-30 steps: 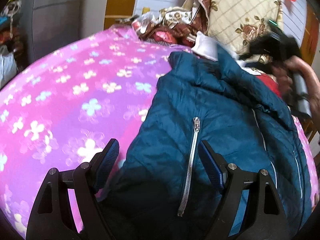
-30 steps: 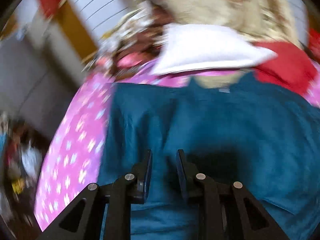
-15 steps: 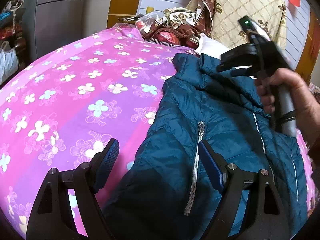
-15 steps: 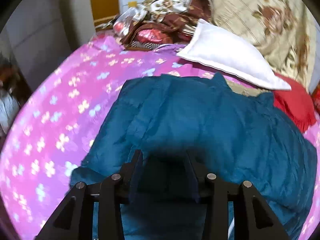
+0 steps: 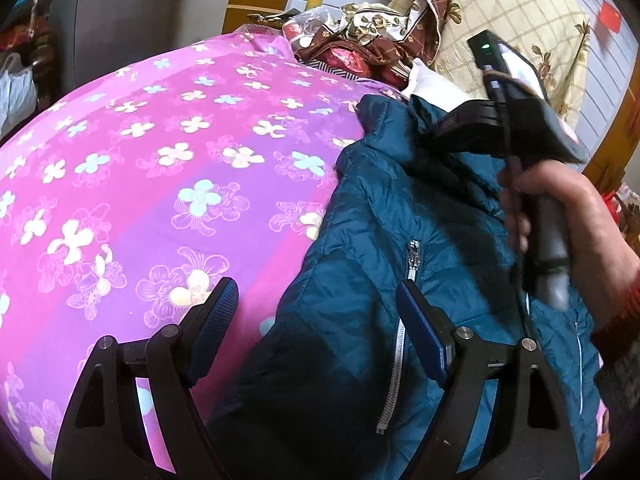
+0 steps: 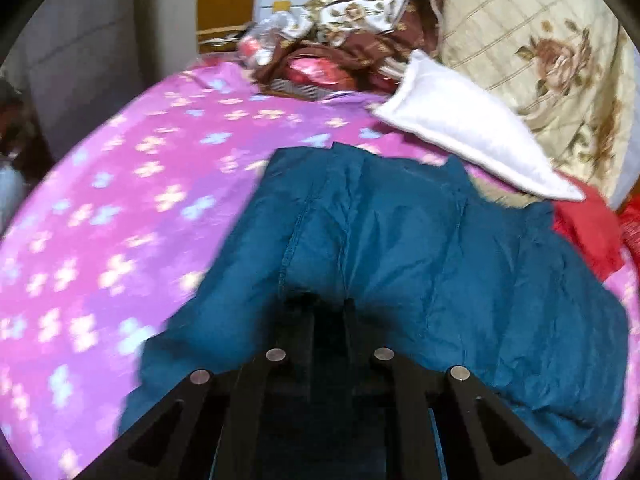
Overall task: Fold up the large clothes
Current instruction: 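Open the right gripper and lift it off the folded jacket, then grasp the hem of the teal jacket with both grippers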
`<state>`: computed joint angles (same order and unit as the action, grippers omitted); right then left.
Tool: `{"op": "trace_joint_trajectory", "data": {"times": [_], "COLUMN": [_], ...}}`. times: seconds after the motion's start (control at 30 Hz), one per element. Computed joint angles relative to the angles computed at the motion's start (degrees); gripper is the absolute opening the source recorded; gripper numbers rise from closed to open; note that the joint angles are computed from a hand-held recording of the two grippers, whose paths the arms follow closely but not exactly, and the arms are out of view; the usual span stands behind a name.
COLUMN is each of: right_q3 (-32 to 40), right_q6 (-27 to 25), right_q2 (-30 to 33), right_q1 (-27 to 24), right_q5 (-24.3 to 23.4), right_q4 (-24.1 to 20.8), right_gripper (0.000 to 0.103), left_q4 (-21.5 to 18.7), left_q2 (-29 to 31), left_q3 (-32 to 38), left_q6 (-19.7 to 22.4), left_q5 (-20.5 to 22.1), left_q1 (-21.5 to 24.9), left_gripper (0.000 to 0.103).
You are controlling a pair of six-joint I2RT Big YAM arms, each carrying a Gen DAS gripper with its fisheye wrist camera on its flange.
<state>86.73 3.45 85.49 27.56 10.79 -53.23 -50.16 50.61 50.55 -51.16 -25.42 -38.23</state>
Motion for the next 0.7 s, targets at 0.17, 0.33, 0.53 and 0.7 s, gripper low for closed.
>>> {"op": "trace_joint_trajectory", "data": {"times": [0.17, 0.33, 0.53, 0.7], "right_q3": [-1.08, -2.46, -12.09, -20.72], "right_q6": [-0.66, 2.55, 4.77, 4.74], "right_q2": [1.43, -2.09, -19.49, -37.17], "right_q1": [0.98, 0.66, -4.25, -21.32], "right_q5": [0.56, -3.24, -11.26, -24.03], "right_q4": [-1.47, -2.07, -4.08, -13.13], "right_gripper": [0.014, 0.040, 0.047, 0.047], "left_q4": [-0.71, -0.83, -2.86, -2.77], "left_q2": [0.81, 0.52, -0.84, -5.34], "left_q3": [0.40, 0.80, 0.99, -0.79], "left_q6": [0.37, 0.94, 1.87, 1.93], "left_q5": [-0.29, -1.16, -0.30, 6.40], "left_q1": [-0.40, -0.40, 0.09, 3.72], "left_gripper": [0.081, 0.081, 0.081, 0.081]}}
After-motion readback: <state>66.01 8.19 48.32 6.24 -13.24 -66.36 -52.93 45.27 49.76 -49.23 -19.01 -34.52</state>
